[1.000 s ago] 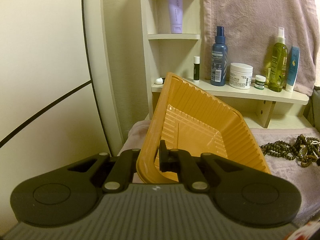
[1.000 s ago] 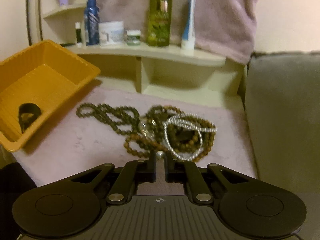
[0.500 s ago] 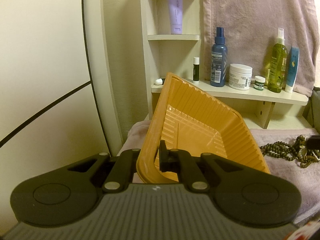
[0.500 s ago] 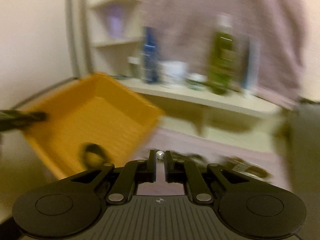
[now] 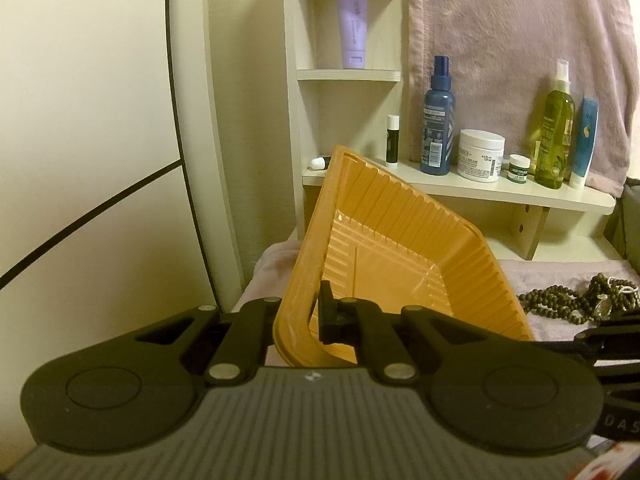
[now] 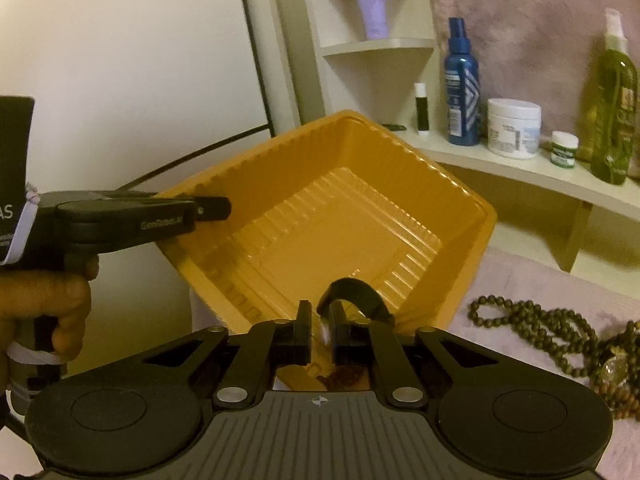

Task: Organize jewelry
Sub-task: 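Carry the grasped item to the orange tray and release it with the right gripper, then grasp a dark bead strand from the pile with the right gripper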

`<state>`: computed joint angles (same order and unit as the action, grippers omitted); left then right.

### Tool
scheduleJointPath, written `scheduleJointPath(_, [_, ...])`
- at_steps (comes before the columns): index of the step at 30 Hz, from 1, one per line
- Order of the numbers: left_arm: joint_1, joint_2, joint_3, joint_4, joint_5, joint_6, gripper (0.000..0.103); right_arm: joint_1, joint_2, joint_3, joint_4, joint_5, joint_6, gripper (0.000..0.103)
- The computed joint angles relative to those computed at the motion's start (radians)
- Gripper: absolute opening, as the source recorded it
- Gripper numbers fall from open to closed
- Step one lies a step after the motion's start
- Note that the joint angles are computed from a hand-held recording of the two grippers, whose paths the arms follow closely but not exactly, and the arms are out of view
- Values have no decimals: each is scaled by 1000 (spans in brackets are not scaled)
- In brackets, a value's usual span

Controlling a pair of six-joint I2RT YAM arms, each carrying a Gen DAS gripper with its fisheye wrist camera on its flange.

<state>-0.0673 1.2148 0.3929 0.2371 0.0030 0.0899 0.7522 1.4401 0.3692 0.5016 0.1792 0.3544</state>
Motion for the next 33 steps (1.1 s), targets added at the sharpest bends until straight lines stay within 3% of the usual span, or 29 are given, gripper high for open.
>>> scheduleJointPath(1, [0, 1, 0, 1, 0, -1, 6, -1, -10, -8, 3, 12, 5, 45])
scheduleJointPath(3, [0, 0, -1, 2, 0, -1, 6, 5, -53, -45, 12, 53, 21, 53])
scheduleJointPath(10, [0, 0, -2, 2, -1, -1, 5, -1, -249, -159, -146, 277, 65, 53])
scheduleJointPath(14, [0, -1, -2, 1, -2, 0, 6, -98, -386, -239, -283, 330, 105, 53])
scheduleJointPath(17, [0, -1, -1, 0, -2, 0, 6, -194, -456, -290, -321, 316, 29, 50])
scheduleJointPath(18, [1, -1, -1, 0, -2, -1, 6, -223, -458, -298, -315, 306, -6, 44])
scheduleJointPath(19, [0, -1, -2, 0, -3, 0, 6, -260, -451, -308, -292, 282, -48, 39])
scheduleJointPath(23, [2, 1, 0, 0, -1, 0, 6, -353, -336, -304, -185, 198, -193, 32])
scheduleJointPath(33, [3, 2, 1, -2, 0, 0, 6, -336, -22, -242, 26, 234, -465, 26])
